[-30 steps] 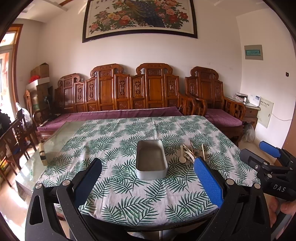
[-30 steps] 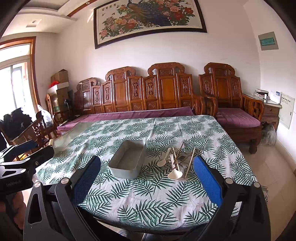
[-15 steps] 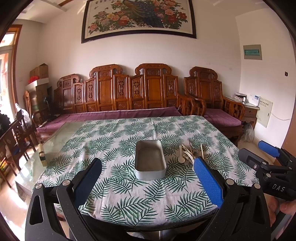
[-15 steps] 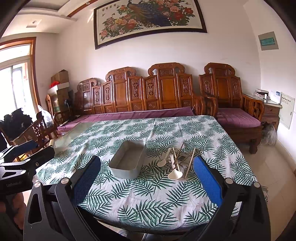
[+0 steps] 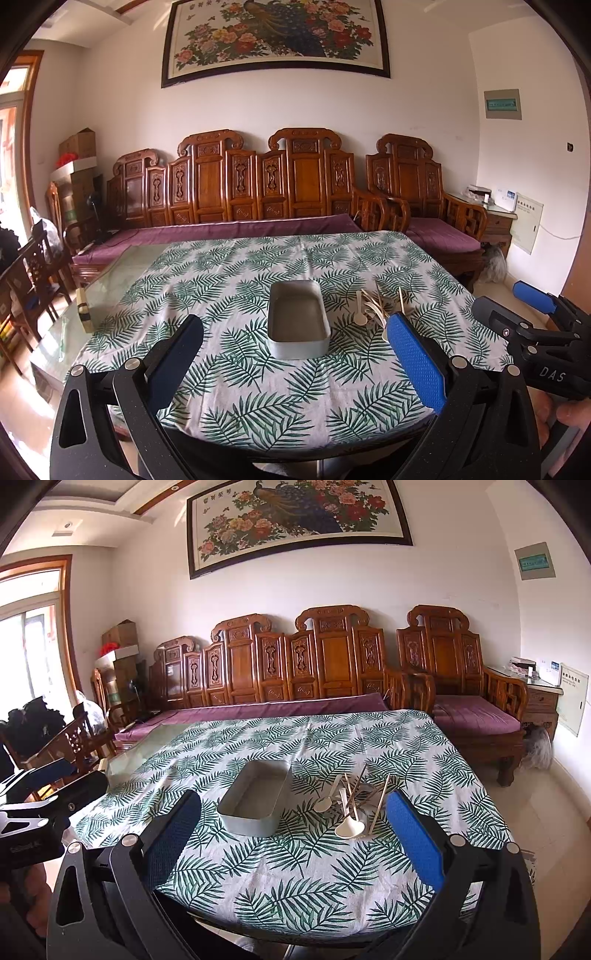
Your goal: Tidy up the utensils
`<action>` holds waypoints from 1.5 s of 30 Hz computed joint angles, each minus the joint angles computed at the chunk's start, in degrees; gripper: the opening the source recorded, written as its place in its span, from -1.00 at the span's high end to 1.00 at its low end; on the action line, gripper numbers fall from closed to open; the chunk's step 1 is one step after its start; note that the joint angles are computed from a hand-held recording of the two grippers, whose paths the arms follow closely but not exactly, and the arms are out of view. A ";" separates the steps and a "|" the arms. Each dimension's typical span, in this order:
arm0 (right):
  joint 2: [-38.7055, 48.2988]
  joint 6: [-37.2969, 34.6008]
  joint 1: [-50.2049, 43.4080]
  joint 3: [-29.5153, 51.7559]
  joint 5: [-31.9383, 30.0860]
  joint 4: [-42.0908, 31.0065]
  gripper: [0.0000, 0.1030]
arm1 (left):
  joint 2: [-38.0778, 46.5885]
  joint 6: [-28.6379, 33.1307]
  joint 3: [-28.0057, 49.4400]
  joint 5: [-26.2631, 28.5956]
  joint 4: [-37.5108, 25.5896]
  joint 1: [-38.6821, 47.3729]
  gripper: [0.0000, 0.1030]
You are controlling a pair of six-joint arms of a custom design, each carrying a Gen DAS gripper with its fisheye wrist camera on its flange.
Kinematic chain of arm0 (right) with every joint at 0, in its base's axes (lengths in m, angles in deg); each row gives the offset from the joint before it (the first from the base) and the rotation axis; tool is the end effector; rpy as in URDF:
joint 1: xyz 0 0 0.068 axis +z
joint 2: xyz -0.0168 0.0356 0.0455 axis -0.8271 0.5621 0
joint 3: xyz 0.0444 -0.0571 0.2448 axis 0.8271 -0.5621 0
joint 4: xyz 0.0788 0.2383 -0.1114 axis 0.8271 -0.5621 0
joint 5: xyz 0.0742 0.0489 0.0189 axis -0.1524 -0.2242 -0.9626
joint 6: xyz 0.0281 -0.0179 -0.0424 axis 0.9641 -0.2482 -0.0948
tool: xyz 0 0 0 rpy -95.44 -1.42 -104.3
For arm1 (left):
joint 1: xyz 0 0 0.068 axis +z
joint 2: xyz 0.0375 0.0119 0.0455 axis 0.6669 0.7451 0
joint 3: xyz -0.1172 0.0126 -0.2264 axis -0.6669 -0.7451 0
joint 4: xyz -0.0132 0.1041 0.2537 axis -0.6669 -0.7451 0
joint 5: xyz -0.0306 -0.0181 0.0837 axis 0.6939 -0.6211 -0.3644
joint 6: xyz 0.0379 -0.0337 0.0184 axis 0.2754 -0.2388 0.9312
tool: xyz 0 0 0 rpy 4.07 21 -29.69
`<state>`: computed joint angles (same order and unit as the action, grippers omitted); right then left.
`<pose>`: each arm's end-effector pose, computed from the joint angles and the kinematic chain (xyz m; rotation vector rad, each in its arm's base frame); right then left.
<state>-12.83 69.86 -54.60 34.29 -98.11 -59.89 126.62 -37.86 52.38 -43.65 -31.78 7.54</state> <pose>0.2818 0.0229 0.3981 -0.4437 1.9833 0.4529 0.1768 -0.0907 0.4100 -0.2618 2.0116 0.1950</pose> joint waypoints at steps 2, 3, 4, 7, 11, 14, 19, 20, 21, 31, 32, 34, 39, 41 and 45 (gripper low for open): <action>-0.16 -0.03 0.06 -0.06 0.04 -0.10 -0.95 | 0.00 -0.03 -0.06 -0.08 0.02 -0.06 -0.88; -0.21 -0.04 0.04 -0.09 -0.03 -0.14 -0.95 | -0.03 -0.06 -0.11 -0.09 0.04 -0.06 -0.88; -0.27 0.00 0.01 -0.14 -0.07 -0.10 -0.95 | -0.04 -0.04 -0.10 -0.03 0.04 -0.03 -0.88; 0.18 -0.04 -0.20 -0.35 -0.33 0.54 -0.95 | -0.02 -0.04 -0.18 -0.25 0.06 -0.18 -0.88; 0.49 -0.07 -0.14 0.42 -0.28 -0.05 -0.95 | 0.17 -0.25 -0.28 -0.22 0.13 -0.16 -0.88; 0.97 -0.08 0.01 1.46 -0.42 -0.87 -0.95 | -0.30 -0.25 -0.80 -0.08 0.21 -0.10 -0.88; 1.61 -0.38 -0.05 1.77 -0.48 -1.14 -0.95 | -0.54 -0.15 -1.30 0.39 0.46 0.46 -0.88; 1.67 -0.44 -0.05 1.81 -0.48 -1.16 -0.95 | -0.57 -0.18 -1.45 0.53 0.52 0.61 -0.88; 1.78 -0.50 -0.05 1.83 -0.42 -1.13 -0.95 | -0.63 -0.20 -1.60 0.58 0.55 0.72 -0.88; 4.47 -2.20 -0.33 1.03 -0.97 0.14 -0.95 | -0.57 1.94 -5.23 7.09 3.44 6.37 -0.88; 4.96 -2.62 -0.34 0.95 -1.27 0.34 -0.95 | -0.47 2.60 -5.85 8.38 4.16 7.59 -0.88; 5.95 -3.56 -0.25 0.87 -1.32 0.97 -0.95 | -0.40 3.56 -6.64 10.13 5.19 9.18 -0.88; 10.88 -6.10 0.36 3.45 -0.62 0.91 -0.83 | 1.09 5.94 -7.83 14.21 7.91 13.09 -0.88; 14.24 -6.93 0.42 6.00 -0.39 0.33 -0.80 | 2.06 6.85 -7.92 15.64 9.00 14.33 -0.88; 21.66 -8.29 0.67 12.13 1.38 -0.81 -0.80 | 5.12 9.14 -7.67 18.63 11.60 17.07 -0.88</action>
<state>8.84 61.57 -53.94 46.42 -96.73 -60.70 131.74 -28.72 44.71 -25.02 -20.18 24.61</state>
